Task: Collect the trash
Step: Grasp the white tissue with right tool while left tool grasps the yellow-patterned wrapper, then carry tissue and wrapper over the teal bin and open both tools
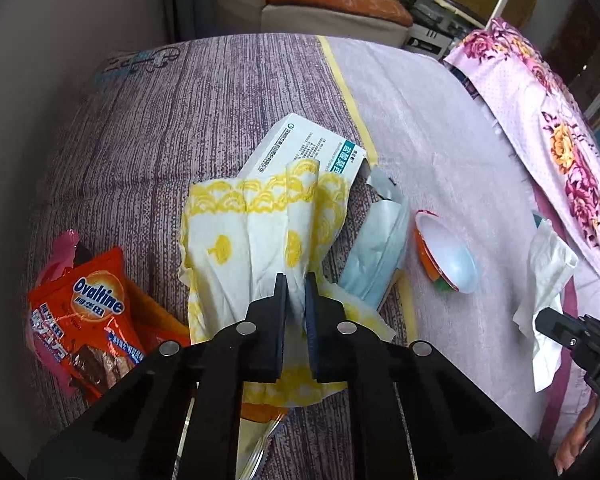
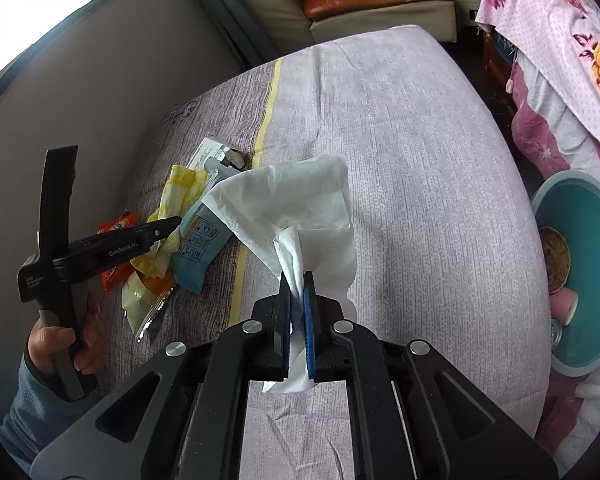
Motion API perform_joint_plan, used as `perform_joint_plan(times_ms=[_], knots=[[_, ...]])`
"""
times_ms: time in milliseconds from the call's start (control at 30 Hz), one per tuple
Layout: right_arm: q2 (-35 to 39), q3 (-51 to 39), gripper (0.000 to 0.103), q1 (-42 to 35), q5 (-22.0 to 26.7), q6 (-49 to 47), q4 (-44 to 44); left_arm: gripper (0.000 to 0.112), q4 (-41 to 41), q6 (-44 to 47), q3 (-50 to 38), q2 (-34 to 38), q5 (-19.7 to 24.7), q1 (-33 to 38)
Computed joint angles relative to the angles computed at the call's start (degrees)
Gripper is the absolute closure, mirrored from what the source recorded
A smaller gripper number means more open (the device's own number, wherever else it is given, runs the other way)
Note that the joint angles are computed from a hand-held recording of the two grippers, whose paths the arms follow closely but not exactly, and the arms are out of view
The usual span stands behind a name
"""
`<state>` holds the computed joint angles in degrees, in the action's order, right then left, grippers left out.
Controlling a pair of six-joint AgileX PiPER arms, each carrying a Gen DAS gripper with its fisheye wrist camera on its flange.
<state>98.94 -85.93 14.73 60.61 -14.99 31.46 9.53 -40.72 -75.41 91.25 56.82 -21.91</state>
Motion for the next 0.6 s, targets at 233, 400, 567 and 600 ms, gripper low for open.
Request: perform_joint_plan(times_ms=[233, 400, 567, 600], knots=[[-1.53, 1.18, 0.097, -2.11, -0.02, -1.59, 2.0, 0.105, 2.21, -3.19, -1.24, -5.42, 1.55, -4.07], [-3.2, 1.88, 0.097, -4.31, -0.09, -2.53, 3.01, 0.105, 3.96, -4.01, -6.48, -5.79, 3.16, -9.05], [-5.17, 2.97, 0.097, -8.83, -0.05, -3.99, 4.29, 0.105, 2.22, -2.58, -12.96, -1.17, 2.79, -13.58], [-5.53, 3.11, 0.097, -9.86, 0.05, -4.18, 4.43, 0.105, 1.72, -2.22, -14.47, 0.31, 2.64, -14.55]])
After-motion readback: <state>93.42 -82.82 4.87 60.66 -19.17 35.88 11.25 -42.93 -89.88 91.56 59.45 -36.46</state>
